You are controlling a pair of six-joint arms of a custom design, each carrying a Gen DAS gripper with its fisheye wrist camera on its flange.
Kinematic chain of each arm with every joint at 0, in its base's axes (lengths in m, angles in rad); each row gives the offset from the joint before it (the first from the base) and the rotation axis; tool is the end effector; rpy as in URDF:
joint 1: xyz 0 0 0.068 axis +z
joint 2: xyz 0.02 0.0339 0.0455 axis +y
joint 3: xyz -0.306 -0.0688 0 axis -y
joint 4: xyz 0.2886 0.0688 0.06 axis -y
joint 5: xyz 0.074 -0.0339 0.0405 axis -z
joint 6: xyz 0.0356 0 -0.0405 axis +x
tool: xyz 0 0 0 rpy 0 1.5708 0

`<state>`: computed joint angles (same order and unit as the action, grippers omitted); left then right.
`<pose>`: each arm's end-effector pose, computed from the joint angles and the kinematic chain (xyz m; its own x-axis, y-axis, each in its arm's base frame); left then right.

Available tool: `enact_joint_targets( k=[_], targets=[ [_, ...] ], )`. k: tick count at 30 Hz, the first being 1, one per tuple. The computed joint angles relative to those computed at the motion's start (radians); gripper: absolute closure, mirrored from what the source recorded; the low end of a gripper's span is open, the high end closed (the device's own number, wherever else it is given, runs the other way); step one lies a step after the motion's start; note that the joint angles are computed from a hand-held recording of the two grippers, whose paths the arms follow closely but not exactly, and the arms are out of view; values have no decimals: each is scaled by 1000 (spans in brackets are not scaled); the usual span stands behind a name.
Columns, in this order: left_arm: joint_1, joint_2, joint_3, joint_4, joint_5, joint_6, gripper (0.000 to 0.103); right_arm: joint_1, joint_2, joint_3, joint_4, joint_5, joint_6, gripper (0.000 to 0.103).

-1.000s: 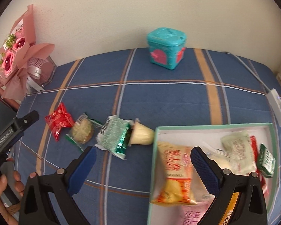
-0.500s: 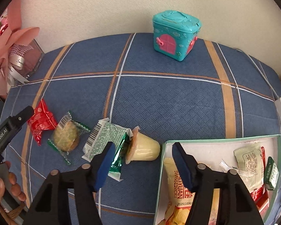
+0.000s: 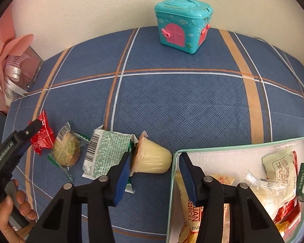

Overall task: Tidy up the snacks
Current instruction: 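Grasp red Rotet Kiss pack with left tool while right tool grasps cream pudding cup, then lift both held snacks and carry them over the white tray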

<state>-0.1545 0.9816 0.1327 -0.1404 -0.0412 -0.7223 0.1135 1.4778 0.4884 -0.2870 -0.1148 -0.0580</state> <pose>0.1444 -0.0210 0.0994 -0.7064 -0.5585 -0.4349 -0.4473 0.8283 -0.3373 0.2300 0.0303 0.1053 -0.9408 -0.1652 -0.2960 -0.2004 0.9753 0.0926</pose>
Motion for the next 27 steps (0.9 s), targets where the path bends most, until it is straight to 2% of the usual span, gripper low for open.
enact_joint_targets(
  k=[4,12,21,24,27],
  targets=[
    [-2,-3,19,-49,6,6,49,2,52,12,19,-6,20,54],
    [-6,9,29,-60,1,15,51,20,50,4,43,7,32,57],
    [-2,-78,35,-139,11,25,53,-1,-71,-60,12,-5,18,59],
    [-36,-119,48,-195,-21,4,53,-12,-131,-70,-29,-10,9,62],
    [-92,-162,69,-266,-55,-27,53,-30,-184,-80,-69,-18,3,69]
  ],
)
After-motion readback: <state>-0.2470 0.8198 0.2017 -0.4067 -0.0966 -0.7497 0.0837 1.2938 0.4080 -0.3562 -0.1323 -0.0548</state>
